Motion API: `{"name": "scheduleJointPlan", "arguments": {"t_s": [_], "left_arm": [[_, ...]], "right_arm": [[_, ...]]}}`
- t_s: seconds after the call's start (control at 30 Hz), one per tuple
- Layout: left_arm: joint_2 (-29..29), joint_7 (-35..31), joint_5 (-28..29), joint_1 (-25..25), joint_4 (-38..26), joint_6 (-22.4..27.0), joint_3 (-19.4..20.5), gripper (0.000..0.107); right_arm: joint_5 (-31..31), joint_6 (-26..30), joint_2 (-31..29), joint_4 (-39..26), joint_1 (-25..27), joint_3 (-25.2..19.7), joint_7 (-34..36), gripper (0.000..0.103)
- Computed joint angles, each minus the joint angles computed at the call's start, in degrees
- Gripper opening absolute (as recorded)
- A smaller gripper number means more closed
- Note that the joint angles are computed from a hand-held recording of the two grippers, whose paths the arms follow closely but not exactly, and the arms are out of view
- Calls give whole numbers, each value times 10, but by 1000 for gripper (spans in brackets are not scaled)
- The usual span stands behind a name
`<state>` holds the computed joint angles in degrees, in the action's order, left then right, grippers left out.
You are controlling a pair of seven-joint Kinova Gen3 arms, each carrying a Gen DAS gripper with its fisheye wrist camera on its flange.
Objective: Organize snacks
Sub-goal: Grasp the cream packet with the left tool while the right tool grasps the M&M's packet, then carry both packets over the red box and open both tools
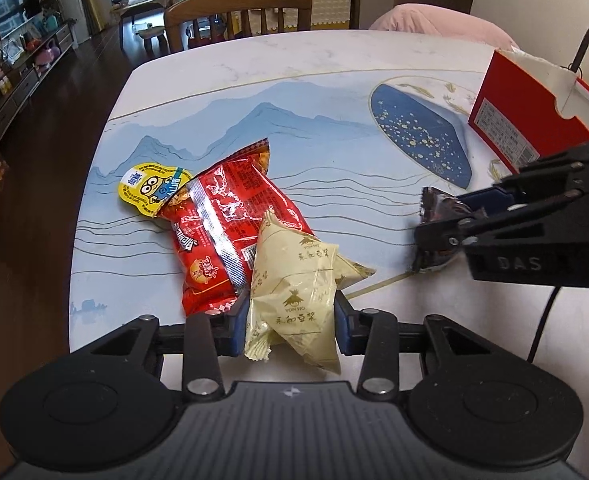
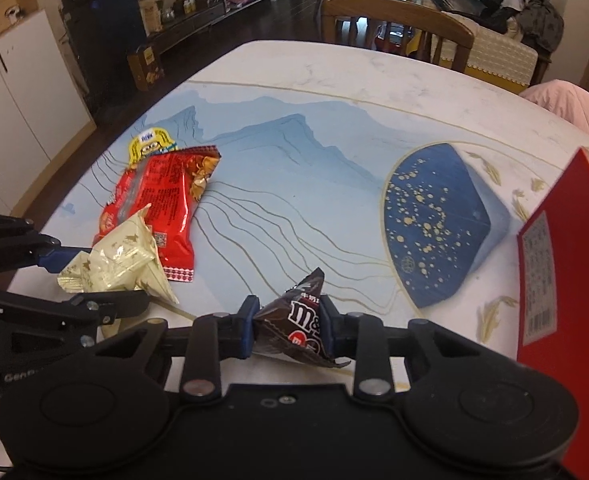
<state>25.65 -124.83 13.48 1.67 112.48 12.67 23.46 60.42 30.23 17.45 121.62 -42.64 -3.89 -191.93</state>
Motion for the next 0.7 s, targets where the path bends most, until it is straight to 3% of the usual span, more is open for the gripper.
{"name": "scheduleJointPlan", "arguments": {"t_s": [0.33,0.7], "left_arm": [[-49,-37,68,-41,10,40,38,40],[-118,-101,175,1,5,89,4,40]], "right_arm": [[-13,55,-93,44,-9,-52,-50,29],[-60,154,-204,67,19,-147,-54,29]]}}
